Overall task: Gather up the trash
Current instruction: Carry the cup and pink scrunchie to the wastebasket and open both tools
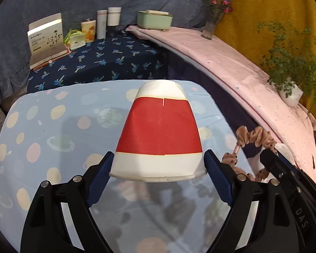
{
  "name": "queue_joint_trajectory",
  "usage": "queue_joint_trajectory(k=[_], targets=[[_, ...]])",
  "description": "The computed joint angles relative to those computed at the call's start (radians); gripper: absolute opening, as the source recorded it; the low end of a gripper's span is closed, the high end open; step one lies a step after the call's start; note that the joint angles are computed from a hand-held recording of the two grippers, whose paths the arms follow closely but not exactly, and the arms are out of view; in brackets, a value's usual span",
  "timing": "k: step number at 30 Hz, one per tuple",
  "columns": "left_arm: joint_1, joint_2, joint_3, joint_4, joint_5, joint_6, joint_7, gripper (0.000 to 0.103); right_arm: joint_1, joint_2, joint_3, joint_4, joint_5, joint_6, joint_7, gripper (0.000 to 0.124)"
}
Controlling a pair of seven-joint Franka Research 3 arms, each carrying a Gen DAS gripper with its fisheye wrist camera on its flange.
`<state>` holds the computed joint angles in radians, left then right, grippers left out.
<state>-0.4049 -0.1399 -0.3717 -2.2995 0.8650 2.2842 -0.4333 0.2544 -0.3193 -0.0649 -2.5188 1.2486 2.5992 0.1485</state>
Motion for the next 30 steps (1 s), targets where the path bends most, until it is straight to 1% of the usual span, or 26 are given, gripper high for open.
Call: queue_joint_trajectory(k=[5, 10, 15, 20, 26, 30], targets=[[-0.037, 0.068, -0.024, 0.112, 0.021, -0.056, 0.024, 0.082, -0.037, -0.052, -0.044, 0.002, -0.015, -0.038, -0.009, 0.012], [-0.092, 0.161, -0.023, 0.241, 0.055, -0.106, 0.063, 0.082, -0.082, -0.079, -0.088, 0.017, -0.025, -0.072, -0.021, 0.012], [-0.153, 0.254, -0.002, 0.368, 0.085, -0.137, 0.107, 0.082, -0.130, -0.072, -0.123, 0.047, -0.031, -0.097, -0.028, 0.012], [-0.214, 0.350, 0.028, 0.497, 0.106, -0.155, 0.170, 0.082, -0.171, -0.056, -0.140, 0.073, -0.025, -0.107, -0.035, 0.012], [-0.279, 0.449, 0.067, 0.632, 0.108, -0.160, 0.250, 0.082, -0.219, -0.020, -0.160, 0.111, -0.010, -0.120, -0.042, 0.012], [-0.310, 0.505, 0.093, 0.705, 0.095, -0.149, 0.304, 0.082, -0.251, 0.010, -0.165, 0.136, -0.007, -0.132, -0.043, 0.012]])
